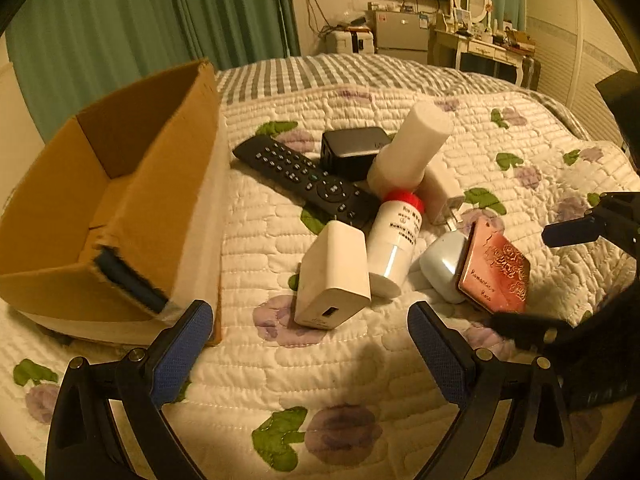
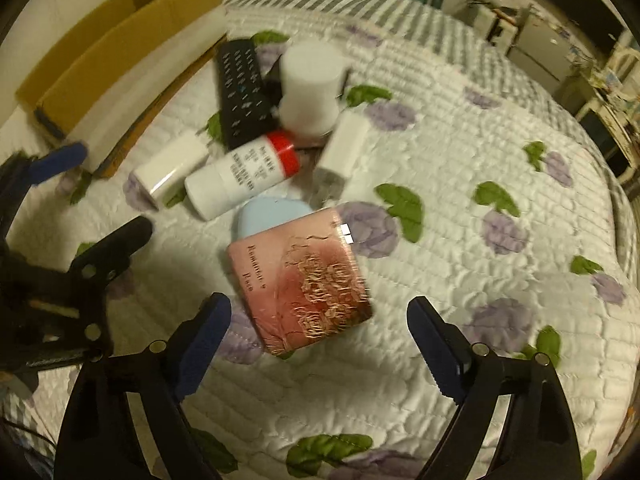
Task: Organize rigid objects
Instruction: 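Grasp the white square charger with the left gripper while the right grasps the pink rose case, then carry the charger into the box and open the left gripper while the right drops the pink case in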
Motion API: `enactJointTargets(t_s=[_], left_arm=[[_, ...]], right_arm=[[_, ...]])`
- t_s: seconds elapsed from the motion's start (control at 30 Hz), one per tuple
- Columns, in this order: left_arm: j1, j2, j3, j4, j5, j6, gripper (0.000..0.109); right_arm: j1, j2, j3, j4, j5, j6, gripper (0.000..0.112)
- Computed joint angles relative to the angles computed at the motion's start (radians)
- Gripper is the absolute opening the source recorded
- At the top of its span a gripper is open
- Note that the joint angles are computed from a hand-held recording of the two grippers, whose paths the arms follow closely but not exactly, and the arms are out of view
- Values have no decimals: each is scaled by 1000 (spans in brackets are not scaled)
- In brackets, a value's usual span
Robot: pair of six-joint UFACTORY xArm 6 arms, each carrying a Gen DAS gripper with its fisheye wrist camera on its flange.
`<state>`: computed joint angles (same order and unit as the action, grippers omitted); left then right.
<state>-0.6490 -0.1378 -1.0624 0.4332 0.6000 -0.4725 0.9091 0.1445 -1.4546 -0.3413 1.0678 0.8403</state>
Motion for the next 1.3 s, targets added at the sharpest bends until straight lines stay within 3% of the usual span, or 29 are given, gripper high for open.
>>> enactJointTargets(t_s=[0.17, 0.23, 0.27, 0.33, 0.37, 0.43, 0.47, 0.53, 0.63, 0.8, 0.93, 1.07, 1.3], left_arm=[[-4, 37, -24, -4, 24, 21, 84], [-3, 43, -26, -64, 7, 69, 72], [-6, 48, -28, -71, -3, 80, 71], [-10, 58, -36, -61, -1, 81, 71], [-10, 63, -41, -68, 0, 86, 71], [-9, 68, -46, -84, 2, 97, 68], [-8, 72, -49, -88, -1, 103, 65], [-6, 86, -62, -117, 2, 129, 50], [-3, 103, -82, -81, 19, 104, 39], [9, 89, -69, -123, -3, 134, 33], [10, 50, -42, -127, -21, 143, 30], [9, 13, -27, -159, -28, 166, 28], [1, -69, 5, -197, -58, 208, 28]], right_arm=[[2, 56, -49, 10, 27, -63, 89], [7, 78, -72, -11, 52, -60, 85], [14, 92, -90, -27, 77, -60, 84], [22, 95, -93, -35, 84, -65, 71], [24, 96, -96, -41, 85, -60, 70], [33, 67, -74, -84, 80, -6, 44], [38, 52, -63, -106, 83, 21, 41], [42, 10, -30, -161, 81, 101, 39], [25, -45, 30, -161, 27, 169, 31], [17, -6, -17, -149, 87, 166, 22], [21, -42, 20, -190, 58, 201, 10], [39, -84, 50, -220, 11, 236, 9], [97, -91, -3, -288, 93, 298, 9]])
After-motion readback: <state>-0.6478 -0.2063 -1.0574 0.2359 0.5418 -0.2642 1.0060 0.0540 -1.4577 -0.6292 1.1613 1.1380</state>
